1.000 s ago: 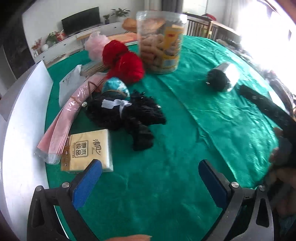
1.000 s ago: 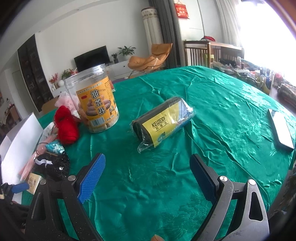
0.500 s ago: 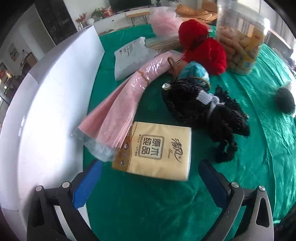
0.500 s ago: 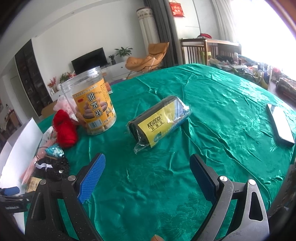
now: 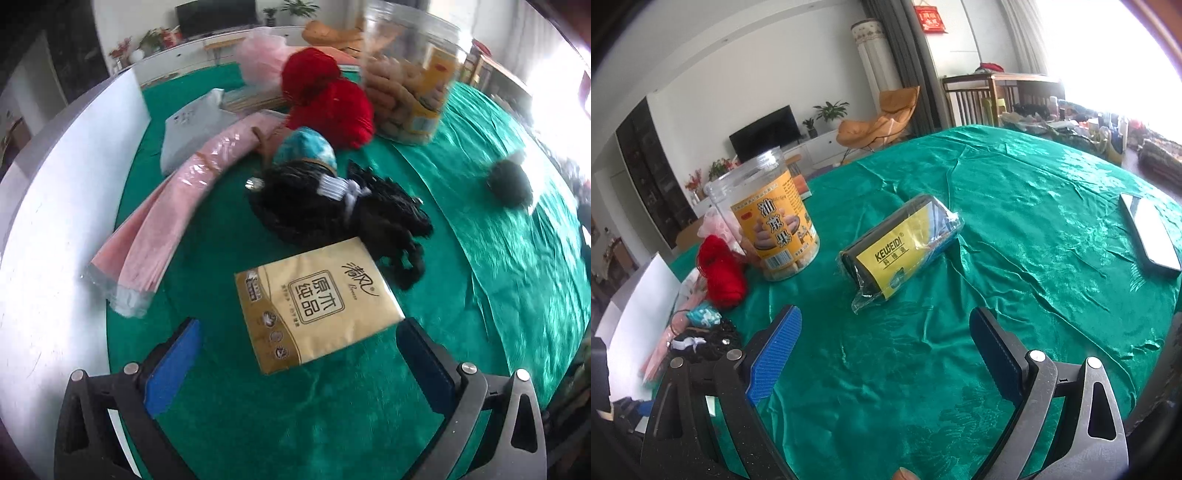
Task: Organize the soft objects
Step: 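Grasp the yellow tissue pack with the left tool while the right tool regrasps the KEWEIDI package, then carry the tissue pack with the left tool into the white box while the right tool drops the package in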
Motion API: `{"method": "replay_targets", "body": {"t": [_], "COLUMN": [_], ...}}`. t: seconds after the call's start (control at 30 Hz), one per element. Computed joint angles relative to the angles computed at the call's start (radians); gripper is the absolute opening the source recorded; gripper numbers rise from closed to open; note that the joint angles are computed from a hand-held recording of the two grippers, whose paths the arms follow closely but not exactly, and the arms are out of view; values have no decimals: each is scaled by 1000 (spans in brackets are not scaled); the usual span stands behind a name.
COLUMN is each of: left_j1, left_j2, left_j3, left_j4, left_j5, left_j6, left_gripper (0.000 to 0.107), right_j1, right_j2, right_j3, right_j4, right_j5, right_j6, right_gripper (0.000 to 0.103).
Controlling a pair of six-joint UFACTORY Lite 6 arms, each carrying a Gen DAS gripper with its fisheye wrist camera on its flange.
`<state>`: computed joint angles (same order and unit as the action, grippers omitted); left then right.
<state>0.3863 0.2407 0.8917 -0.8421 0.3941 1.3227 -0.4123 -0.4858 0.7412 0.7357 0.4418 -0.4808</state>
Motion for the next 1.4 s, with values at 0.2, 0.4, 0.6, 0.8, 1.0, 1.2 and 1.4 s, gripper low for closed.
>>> {"method": "replay_targets", "body": {"t": [0.2, 0.4, 0.6, 0.8, 1.0, 1.2, 1.4], "left_j1": [-136, -88, 49, -63, -31, -94, -157], "left_j2": [80, -38, -125, 112, 101, 30, 115], "left_j3": [31, -68, 28, 197, 192, 106, 173], "left_j4": [168, 43, 124, 271, 341, 356, 598], "left_j5": [-152, -84, 154, 18, 310, 93, 128], "left_j6": [-240, -26, -38, -291, -171, -207, -525], "left_gripper": [103, 103, 103, 103, 103, 103, 98], "right_j1": [-193, -108, -11, -71, -178, -253, -216], "right_j2": [117, 614, 1054, 1026, 989, 895, 858], "right_j3": [62, 599, 1068, 1068, 1130, 1049, 941], "right_j4": [310, -31, -275, -222, -275, -279, -276], "right_j5": [183, 320, 454, 520, 752, 777, 708], "right_j6": [-242, 121, 521, 324, 100, -25, 0], "right_gripper": [94, 94, 95, 64, 63, 63, 63]}}
